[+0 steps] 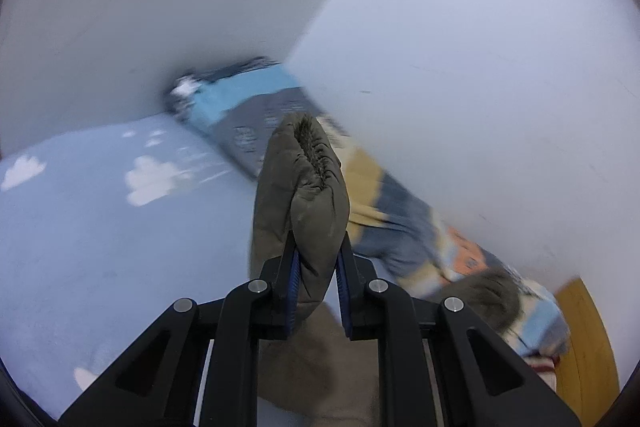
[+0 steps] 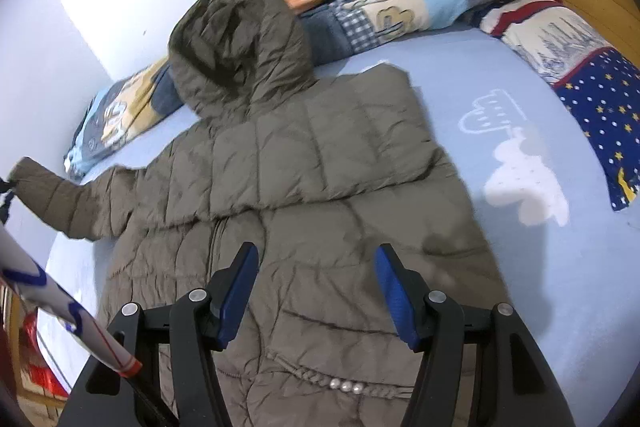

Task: Fold large clothes
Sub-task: 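Grasp the other sleeve cuff with the left gripper and lift it, then lay the held sleeve across the jacket body and open the left gripper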

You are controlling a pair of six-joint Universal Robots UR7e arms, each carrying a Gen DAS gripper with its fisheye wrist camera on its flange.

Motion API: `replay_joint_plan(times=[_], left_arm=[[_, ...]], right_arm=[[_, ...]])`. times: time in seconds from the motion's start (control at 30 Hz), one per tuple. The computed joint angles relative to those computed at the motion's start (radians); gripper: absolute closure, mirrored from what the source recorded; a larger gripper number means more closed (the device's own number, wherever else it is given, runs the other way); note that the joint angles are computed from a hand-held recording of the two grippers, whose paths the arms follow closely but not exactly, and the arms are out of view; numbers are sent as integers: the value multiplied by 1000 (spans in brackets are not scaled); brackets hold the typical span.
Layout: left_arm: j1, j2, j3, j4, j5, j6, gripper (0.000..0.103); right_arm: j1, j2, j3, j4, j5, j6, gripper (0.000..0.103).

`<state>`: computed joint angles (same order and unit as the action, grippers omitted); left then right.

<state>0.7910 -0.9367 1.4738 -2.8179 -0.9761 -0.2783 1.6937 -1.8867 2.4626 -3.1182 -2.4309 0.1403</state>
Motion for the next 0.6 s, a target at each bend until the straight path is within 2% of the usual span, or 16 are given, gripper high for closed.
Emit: replay_joint_plan(times=[0.27, 0.5, 0.6], left_arm=[[-175, 74, -40, 81, -61, 65, 87], [-274, 188, -33, 114, -128, 68, 87], [-295, 242, -10, 114, -168, 44, 87]], right_arm=[[5, -81, 13, -18, -12, 7, 38], [-9, -168, 28, -8, -10, 5, 38], [-17, -202, 33, -2, -9, -1, 37]])
